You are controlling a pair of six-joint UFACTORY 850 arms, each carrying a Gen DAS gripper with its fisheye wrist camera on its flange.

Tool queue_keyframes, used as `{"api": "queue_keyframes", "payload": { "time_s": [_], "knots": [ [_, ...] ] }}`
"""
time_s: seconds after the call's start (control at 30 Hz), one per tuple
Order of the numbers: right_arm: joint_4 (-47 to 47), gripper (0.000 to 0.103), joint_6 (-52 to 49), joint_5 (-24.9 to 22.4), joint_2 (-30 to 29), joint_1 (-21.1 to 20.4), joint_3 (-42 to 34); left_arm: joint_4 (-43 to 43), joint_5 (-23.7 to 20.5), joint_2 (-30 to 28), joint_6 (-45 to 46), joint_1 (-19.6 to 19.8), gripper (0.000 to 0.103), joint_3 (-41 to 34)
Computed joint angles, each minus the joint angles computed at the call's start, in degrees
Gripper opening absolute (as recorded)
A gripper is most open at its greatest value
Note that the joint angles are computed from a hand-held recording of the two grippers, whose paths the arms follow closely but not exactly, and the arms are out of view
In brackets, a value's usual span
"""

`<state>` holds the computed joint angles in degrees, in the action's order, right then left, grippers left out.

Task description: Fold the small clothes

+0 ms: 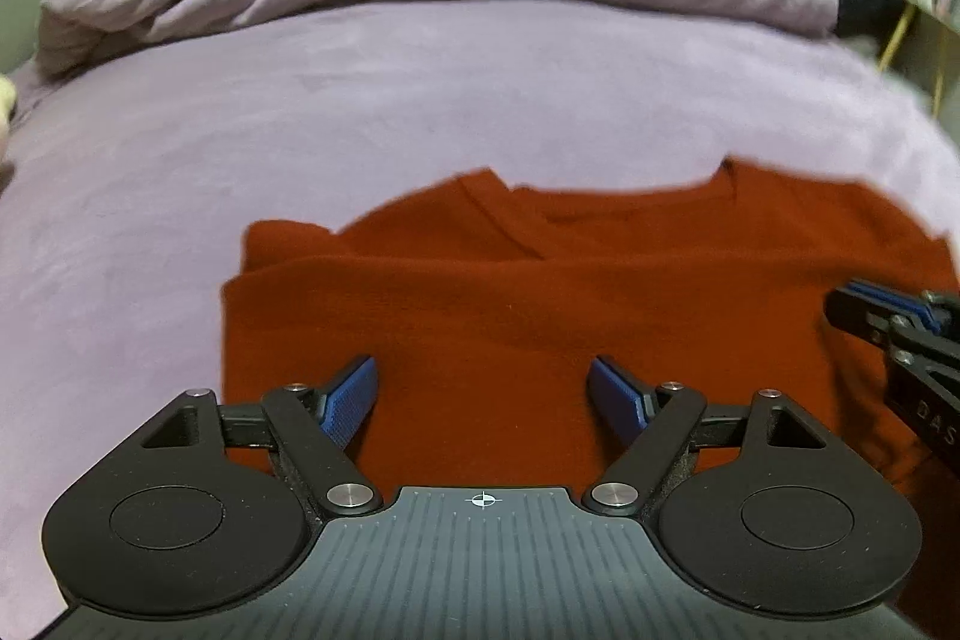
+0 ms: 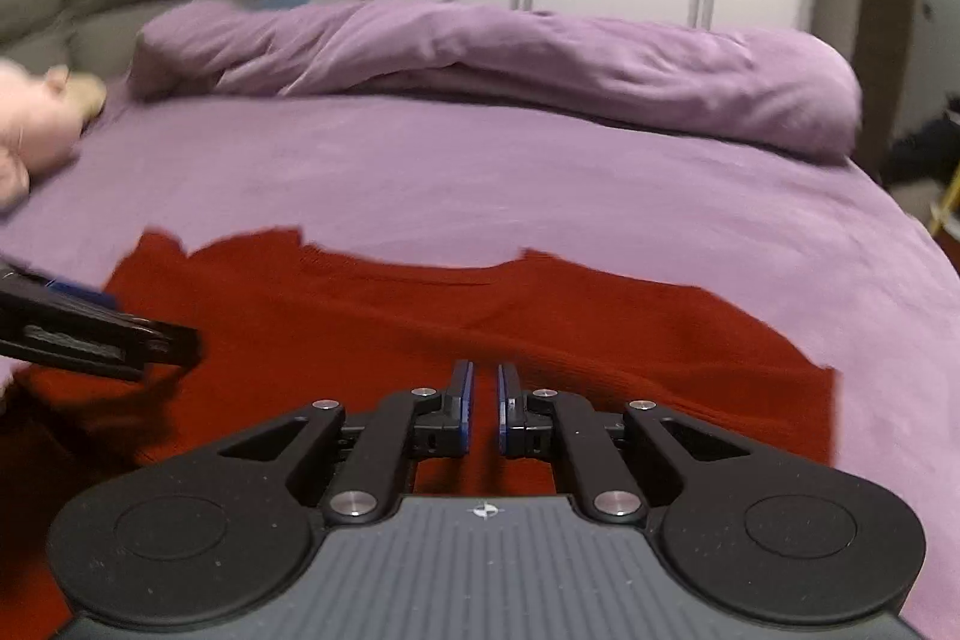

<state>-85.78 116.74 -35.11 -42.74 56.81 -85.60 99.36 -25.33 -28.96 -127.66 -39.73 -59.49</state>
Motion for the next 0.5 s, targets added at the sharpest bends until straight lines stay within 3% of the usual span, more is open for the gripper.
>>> {"api": "queue_keyframes", "payload": {
  "time_s": [0.07, 0.17, 0.27, 0.37, 0.4, 0.5],
  "knots": [
    [4.6, 0.005, -3.6, 1.9, -2.3, -1.0, -2.5, 3.1, -2.0, -1.6, -1.8, -0.1, 0.092, -0.9],
    [5.4, 0.004, -4.9, -1.2, -4.2, -2.0, -4.2, 6.3, -0.5, -3.5, -5.6, 1.6, 0.100, -2.5],
    [5.3, 0.000, -4.0, 0.0, -4.7, -4.0, -4.6, 11.2, 0.2, -4.3, -11.0, 2.7, 0.103, -2.8],
    [2.4, 0.000, 1.5, 2.8, -3.4, -5.2, -2.5, 7.8, 0.6, -2.6, -8.0, 2.4, 0.101, -1.8],
    [1.5, 0.000, 3.4, 3.6, -2.5, -5.2, -1.4, 5.1, 0.6, -1.4, -5.7, 2.0, 0.096, -1.1],
    [-4.0, 0.000, 12.0, 7.4, 2.2, -3.9, 4.0, 7.5, 1.4, 3.4, -7.7, 0.8, 0.092, 4.2]
  ]
}}
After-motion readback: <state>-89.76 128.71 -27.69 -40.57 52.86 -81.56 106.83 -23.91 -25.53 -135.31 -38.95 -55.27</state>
